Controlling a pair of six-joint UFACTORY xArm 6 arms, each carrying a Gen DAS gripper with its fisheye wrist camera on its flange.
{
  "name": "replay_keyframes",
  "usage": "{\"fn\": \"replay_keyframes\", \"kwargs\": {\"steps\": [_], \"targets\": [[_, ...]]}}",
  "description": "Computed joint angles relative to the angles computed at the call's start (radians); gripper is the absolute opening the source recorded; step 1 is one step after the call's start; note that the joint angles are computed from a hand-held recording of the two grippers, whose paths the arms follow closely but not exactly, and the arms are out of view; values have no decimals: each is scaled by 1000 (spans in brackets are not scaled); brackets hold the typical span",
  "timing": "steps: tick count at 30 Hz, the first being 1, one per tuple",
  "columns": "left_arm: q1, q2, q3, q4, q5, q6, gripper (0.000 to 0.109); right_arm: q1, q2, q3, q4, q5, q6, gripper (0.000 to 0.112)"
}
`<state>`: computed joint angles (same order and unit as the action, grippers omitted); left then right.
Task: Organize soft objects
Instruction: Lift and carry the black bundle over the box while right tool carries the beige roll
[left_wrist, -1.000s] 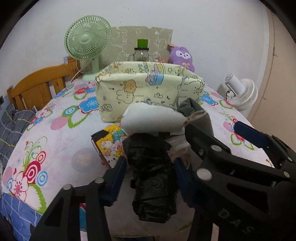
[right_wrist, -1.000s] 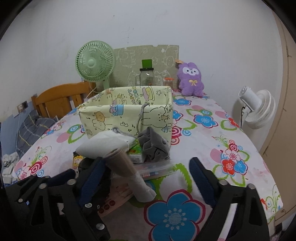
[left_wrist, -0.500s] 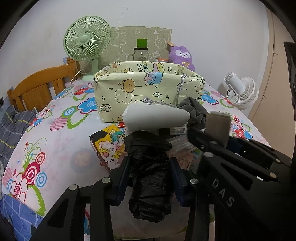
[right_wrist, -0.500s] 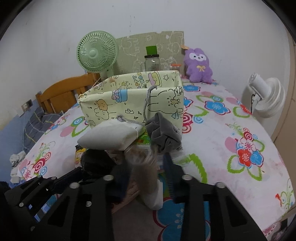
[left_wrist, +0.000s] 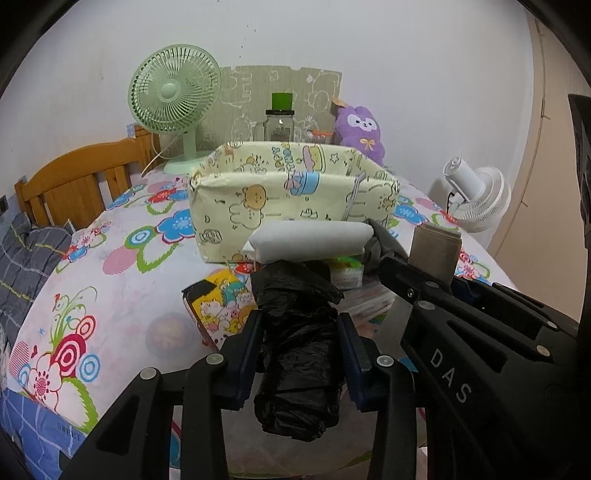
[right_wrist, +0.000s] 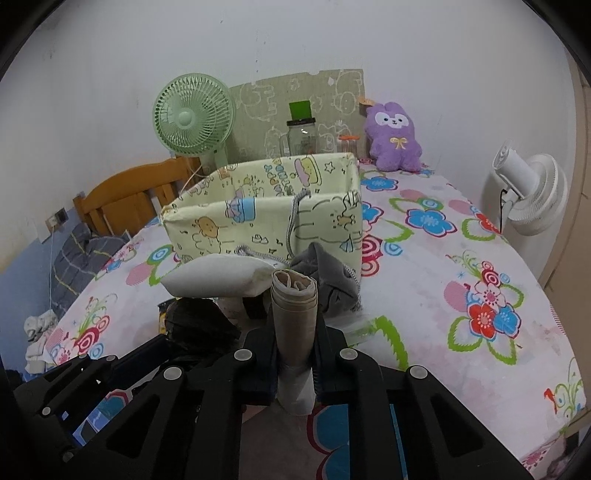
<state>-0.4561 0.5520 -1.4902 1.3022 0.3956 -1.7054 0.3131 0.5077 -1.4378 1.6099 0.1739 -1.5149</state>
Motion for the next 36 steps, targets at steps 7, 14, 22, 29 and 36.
{"fn": "replay_keyframes", "kwargs": {"steps": [7, 14, 22, 29, 36], "targets": [[-1, -38, 13, 45, 21, -40, 40, 1, -29, -3, 26, -2, -22, 17], [-2, -70, 26, 73, 44, -59, 40, 7, -57, -7, 21, -3, -12, 17], [0, -95, 25, 73, 58, -53, 40, 10, -71, -14, -48, 3, 69, 17], [6, -100, 3, 66, 58, -34, 40, 14, -72, -44, -91, -7, 117, 17], [10, -94, -38, 45, 60, 10, 40, 6, -67, -76, -174, -6, 208, 17]]}}
